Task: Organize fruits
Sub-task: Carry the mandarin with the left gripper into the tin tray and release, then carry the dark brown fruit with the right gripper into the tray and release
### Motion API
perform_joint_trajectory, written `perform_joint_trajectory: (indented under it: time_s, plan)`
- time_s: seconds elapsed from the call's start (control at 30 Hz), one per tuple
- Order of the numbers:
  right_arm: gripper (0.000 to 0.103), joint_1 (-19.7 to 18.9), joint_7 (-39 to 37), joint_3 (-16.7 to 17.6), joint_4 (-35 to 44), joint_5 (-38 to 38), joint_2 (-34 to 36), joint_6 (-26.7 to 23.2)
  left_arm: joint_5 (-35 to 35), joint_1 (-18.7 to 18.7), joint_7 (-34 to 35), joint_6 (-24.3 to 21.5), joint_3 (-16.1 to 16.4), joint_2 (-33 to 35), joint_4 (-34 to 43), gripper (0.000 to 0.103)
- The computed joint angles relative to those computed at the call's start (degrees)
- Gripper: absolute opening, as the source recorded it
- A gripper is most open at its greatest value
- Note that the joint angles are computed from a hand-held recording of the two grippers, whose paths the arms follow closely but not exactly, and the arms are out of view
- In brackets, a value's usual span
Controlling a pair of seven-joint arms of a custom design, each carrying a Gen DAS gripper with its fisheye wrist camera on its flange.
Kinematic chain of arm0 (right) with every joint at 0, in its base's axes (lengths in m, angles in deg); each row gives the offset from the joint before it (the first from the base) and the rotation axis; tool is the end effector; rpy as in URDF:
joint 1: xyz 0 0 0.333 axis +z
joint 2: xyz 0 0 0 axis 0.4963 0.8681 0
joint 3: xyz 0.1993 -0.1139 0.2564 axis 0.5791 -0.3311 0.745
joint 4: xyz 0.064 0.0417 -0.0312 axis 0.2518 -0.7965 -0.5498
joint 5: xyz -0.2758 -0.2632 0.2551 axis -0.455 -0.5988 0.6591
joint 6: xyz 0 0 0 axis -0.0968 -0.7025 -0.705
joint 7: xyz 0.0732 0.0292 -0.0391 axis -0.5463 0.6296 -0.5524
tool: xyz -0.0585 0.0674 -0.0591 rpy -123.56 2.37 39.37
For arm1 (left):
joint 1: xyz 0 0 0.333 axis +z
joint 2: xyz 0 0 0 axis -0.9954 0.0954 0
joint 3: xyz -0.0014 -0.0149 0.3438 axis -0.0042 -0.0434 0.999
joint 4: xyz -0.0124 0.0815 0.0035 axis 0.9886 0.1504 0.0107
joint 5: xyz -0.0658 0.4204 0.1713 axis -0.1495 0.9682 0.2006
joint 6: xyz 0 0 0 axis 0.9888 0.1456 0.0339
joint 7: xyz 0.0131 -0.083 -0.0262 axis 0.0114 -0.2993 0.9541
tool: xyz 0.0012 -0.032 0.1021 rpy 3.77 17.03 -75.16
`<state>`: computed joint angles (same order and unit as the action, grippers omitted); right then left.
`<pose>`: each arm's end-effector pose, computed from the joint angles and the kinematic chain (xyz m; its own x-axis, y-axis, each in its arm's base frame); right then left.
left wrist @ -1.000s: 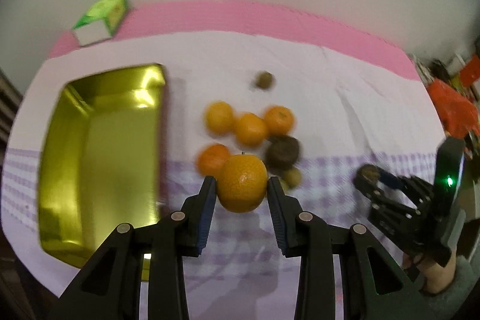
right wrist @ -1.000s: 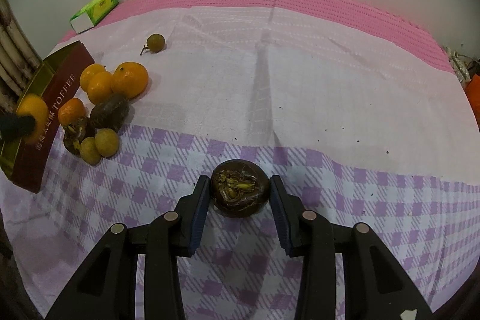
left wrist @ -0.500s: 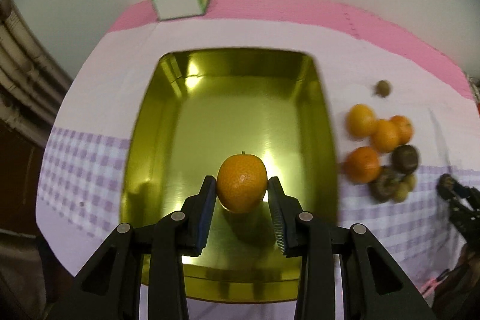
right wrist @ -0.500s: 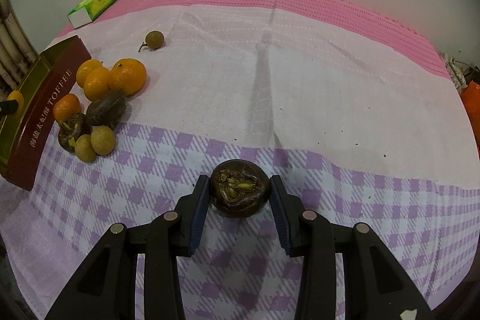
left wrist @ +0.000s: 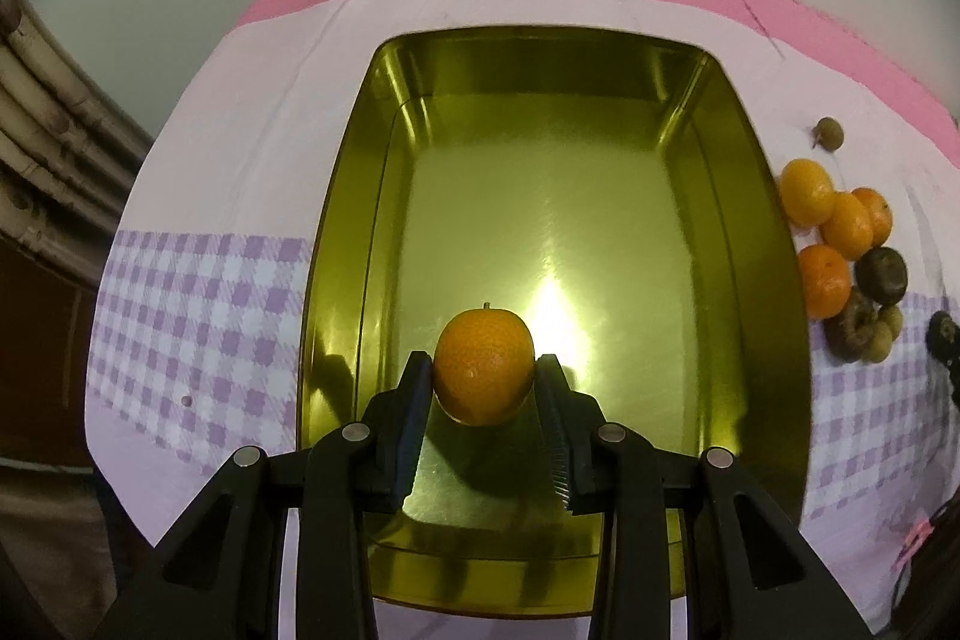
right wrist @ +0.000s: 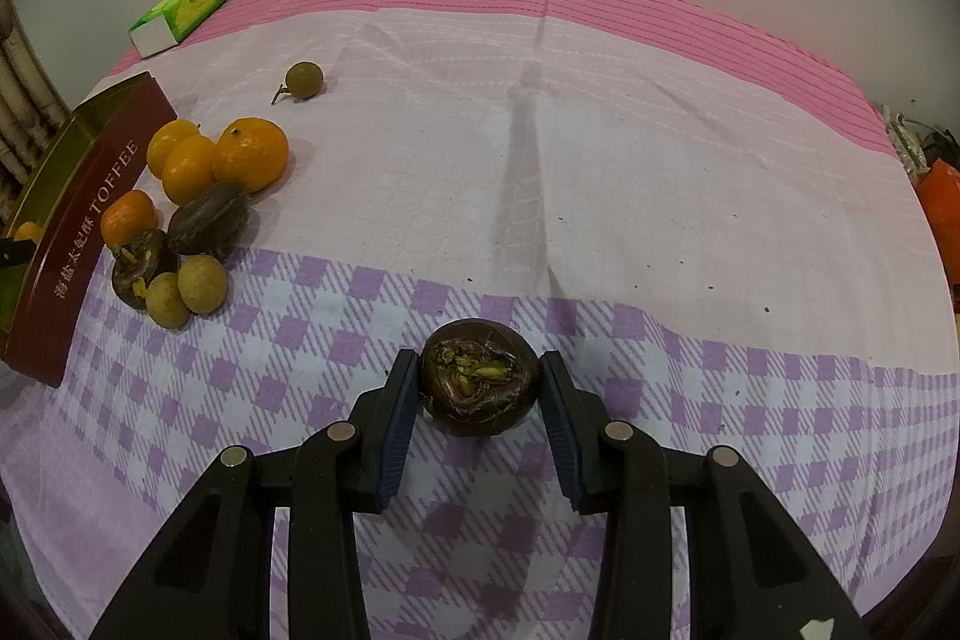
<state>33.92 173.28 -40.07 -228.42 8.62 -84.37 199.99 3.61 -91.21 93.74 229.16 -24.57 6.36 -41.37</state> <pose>0.3588 0.1124 0.3985 -0.4633 -0.8858 0.0270 -0.7984 0.4039 -0.4465 0.6085 -0.1868 0.3995 -0.4571 -0.8865 -0.0718 -0.8325 0.4549 -0.3162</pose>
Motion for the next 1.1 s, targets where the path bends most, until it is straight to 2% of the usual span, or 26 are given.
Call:
perform_joint_trajectory:
  time_s: [0.33, 0.6, 0.63, 0.77, 0.83, 0.93, 1.1]
  plan:
    - [0.037, -0.20, 0.39, 0.04, 0.34, -0.24, 0.22, -0.55, 1.17, -0.07, -0.92, -0.23, 0.01, 0.02, -0.51, 0.037]
    - [0.037, -0.19, 1.87, 0.80, 1.76, -1.24, 0.85, -1.24, -1.40, 0.19, 0.37, 0.67, 0.04, -0.66, -1.24, 0.038]
    - [0.037, -0.19, 2.10, 0.96, 2.21, -1.47, 0.83, -1.35, -3.73, 0.47, 1.91, 1.21, 0.03, -1.13, -1.56, 0.040]
    - [0.037, 0.03, 1.89, 1.16, 4.74, -2.52, 2.16, -0.32, -10.06, 1.00, 5.16, 3.90, 0.48, -3.17, -2.61, 0.059]
    - [0.037, 0.14, 1.43, 1.23, 6.90, -2.94, 4.28, 1.53, -12.11, 1.02, 6.12, 5.38, 0.87, -4.30, -3.16, 0.060]
    - [0.037, 0.53, 0.32, 1.43, 10.49, -3.71, 8.46, 4.74, -11.75, 1.12, 4.66, 7.36, 1.64, -5.74, -4.04, 0.064]
    - [0.037, 2.75, -3.01, 1.40, 18.54, -4.71, 18.78, 10.92, -7.09, 2.17, -1.23, 9.16, 2.96, -7.42, -5.35, 0.072]
